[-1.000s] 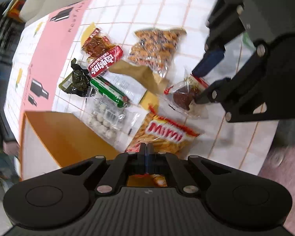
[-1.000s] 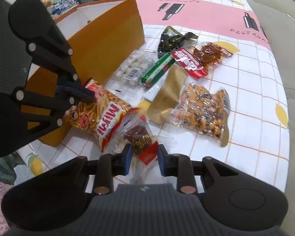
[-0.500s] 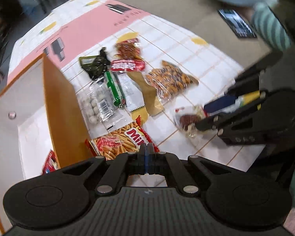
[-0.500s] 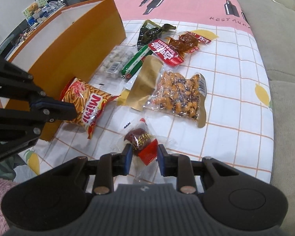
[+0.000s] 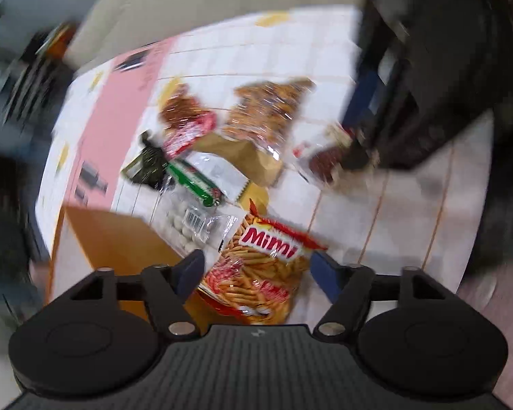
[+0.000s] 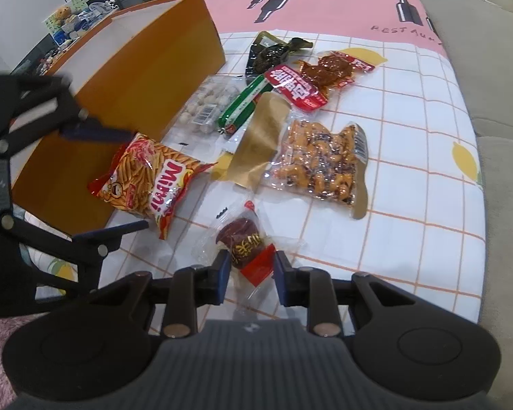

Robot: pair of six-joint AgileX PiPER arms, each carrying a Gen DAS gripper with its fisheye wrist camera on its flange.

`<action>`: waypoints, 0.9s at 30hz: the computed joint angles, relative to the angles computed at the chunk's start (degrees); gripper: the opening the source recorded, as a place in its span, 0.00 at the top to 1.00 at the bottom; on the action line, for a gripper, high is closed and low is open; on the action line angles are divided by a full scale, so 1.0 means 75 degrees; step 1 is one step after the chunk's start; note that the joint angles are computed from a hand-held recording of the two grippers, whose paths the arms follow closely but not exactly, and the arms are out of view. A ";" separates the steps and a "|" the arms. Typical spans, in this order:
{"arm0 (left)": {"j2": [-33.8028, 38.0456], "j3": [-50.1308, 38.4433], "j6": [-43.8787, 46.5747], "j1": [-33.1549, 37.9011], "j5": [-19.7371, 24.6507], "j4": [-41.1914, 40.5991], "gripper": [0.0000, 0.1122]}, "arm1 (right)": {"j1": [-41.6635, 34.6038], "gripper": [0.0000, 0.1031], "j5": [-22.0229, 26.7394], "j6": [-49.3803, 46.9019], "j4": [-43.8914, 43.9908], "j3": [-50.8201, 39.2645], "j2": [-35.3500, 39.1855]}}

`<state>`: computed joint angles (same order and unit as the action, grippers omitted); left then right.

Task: Organize snacks
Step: 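Grasp the Mimi stick-snack bag with the left tool while the right tool grasps the red-capped sweet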

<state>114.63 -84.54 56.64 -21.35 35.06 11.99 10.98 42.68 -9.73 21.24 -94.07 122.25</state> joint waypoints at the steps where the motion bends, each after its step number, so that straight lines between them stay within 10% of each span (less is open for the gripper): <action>1: 0.0150 -0.0225 0.0244 -0.0011 0.0205 0.0129 0.21 | -0.0007 0.73 0.0007 -0.0027 0.0044 -0.0012 0.0010; 10: 0.1282 -0.1723 0.1307 -0.0122 0.1285 0.0689 0.19 | 0.0183 0.45 -0.0389 -0.0360 -0.0311 -0.0154 0.0148; 18: 0.1848 -0.2422 0.1189 -0.0166 0.1847 0.0657 0.21 | 0.0192 0.51 -0.0246 -0.0808 0.0011 -0.0615 0.0549; 27: 0.2024 -0.3027 0.0261 -0.0104 0.2567 0.0188 0.57 | 0.0094 0.57 -0.0135 -0.0787 0.0335 -0.0696 0.0668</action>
<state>129.82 -107.24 58.60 -22.13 54.31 13.40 11.69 41.67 -15.63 23.74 -99.29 127.27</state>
